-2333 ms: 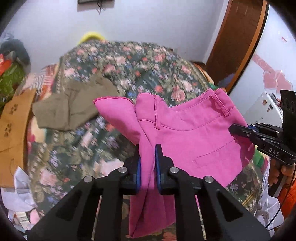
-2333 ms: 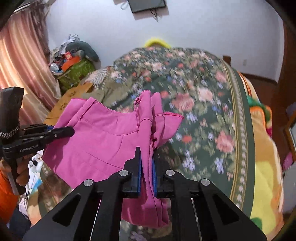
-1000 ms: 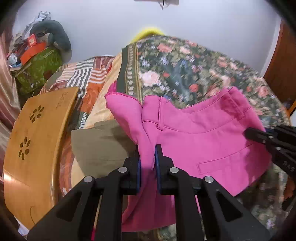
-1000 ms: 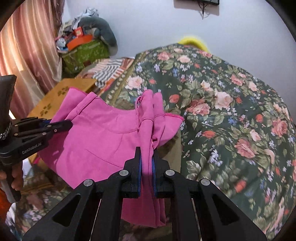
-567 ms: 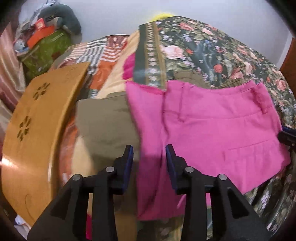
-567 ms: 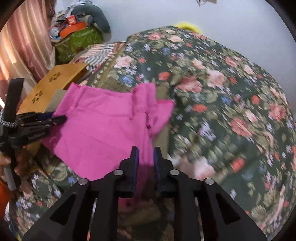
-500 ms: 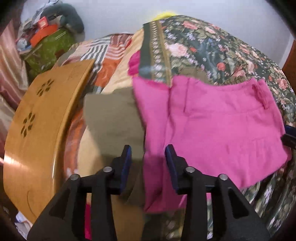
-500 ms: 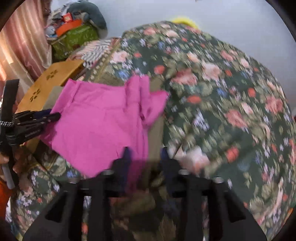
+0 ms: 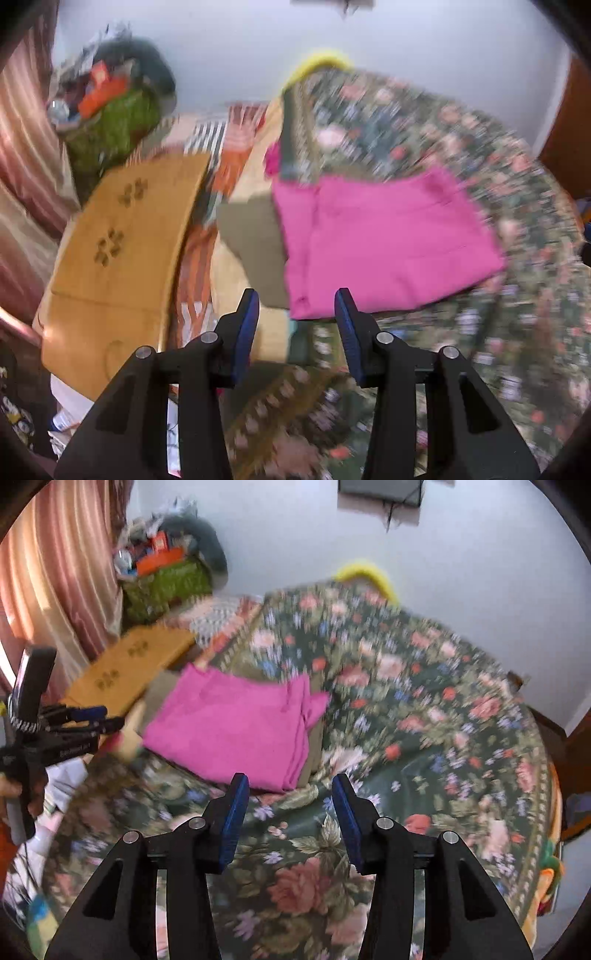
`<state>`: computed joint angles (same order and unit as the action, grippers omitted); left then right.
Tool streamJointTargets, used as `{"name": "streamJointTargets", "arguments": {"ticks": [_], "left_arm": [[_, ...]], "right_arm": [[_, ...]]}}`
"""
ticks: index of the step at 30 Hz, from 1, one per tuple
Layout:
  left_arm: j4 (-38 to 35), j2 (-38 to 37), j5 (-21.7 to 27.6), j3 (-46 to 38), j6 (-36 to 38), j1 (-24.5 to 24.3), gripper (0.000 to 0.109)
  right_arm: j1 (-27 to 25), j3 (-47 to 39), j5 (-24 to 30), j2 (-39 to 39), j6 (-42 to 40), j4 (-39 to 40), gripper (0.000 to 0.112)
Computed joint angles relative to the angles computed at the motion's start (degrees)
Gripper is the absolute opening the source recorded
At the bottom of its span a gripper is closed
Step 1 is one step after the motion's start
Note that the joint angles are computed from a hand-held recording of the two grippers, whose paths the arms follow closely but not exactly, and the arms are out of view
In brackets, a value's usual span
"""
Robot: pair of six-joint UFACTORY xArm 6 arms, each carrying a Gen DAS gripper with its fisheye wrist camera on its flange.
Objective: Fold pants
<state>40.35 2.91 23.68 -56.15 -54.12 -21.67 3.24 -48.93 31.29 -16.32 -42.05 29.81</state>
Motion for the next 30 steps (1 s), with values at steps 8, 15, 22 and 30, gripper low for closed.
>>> {"name": "streamJointTargets", "arguments": {"ticks": [8,15,22,30], "left_arm": [[15.1,-23.9,6.8,6.7,-12.5,-11.8,0.043],[28.5,-38.1,19.2,9.5,-25.4,-27.0,0.045],[37.4,-45.3,36.9,12.1,-33.6,-45.4,0.046],[40.4,-48.3,47.6,14.3,-36.8,-57.1,0.077]], "right_arm": [[-1.2,4.4,2.0,-20.0,-4.6,10.6,0.043],[-2.9,9.2,4.7,-38.0,-7.9,19.1,0.043],[-1.3,16.3,3.5,-53.7,-5.8,19.5,0.043],[5.3,21.2,-2.7,-58.9,2.3,12.4,0.063]]}}
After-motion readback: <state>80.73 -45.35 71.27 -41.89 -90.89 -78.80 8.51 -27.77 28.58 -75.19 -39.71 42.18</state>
